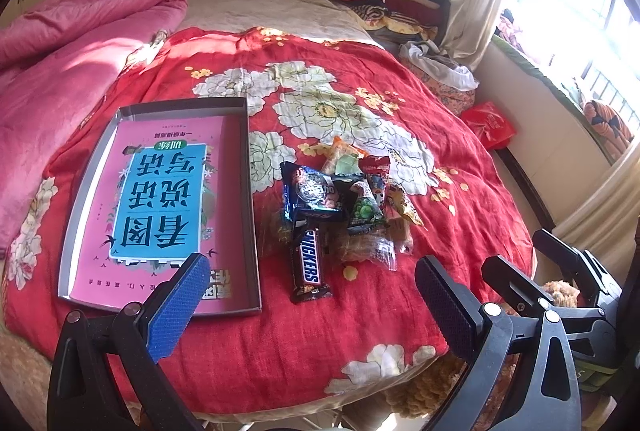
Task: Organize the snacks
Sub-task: 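Move both grippers toward the snack pile beside the tray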
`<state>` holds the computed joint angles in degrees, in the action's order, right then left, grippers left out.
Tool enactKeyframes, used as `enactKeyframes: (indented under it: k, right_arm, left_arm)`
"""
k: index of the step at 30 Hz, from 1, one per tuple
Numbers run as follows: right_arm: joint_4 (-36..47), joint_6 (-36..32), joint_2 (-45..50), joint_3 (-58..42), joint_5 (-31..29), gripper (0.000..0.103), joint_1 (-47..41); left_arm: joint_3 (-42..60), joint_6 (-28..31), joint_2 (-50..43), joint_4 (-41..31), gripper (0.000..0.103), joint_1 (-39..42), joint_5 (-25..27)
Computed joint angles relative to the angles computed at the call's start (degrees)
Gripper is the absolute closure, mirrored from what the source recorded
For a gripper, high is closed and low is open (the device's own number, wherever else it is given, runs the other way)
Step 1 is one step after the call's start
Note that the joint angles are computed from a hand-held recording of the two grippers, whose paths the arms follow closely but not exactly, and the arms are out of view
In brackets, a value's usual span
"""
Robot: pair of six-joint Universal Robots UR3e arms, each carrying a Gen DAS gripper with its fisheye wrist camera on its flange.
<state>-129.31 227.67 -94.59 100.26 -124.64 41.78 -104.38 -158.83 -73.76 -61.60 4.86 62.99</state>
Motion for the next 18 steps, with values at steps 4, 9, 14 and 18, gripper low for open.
enactKeyframes:
  k: [4, 9, 14, 18]
  right_arm:
    - [-1.2, -0.2, -0.4, 0.9, 0.5, 0.0, -0.1]
    - [-1.4, -0.3, -1.2, 1.2, 1.7, 0.0, -1.2]
    - [-2.0, -0.7, -1.0, 1.4, 0.5, 0.0, -1.0]
    - [-3.9, -1.8, -1.5, 3.2, 2.5, 0.0, -2.7]
  left_arm:
    - [0.1, 0.1, -0.3, 0.3, 0.001, -0.2, 0.1]
    - [0.1, 0.0, -0.6, 0.6, 0.001, -0.7, 0.3]
    - [0.2, -0.3, -1.4, 1.7, 0.001, -0.8, 0.2]
    - [1.6, -1.3, -4.0, 3.0, 0.001, -1.3, 0.7]
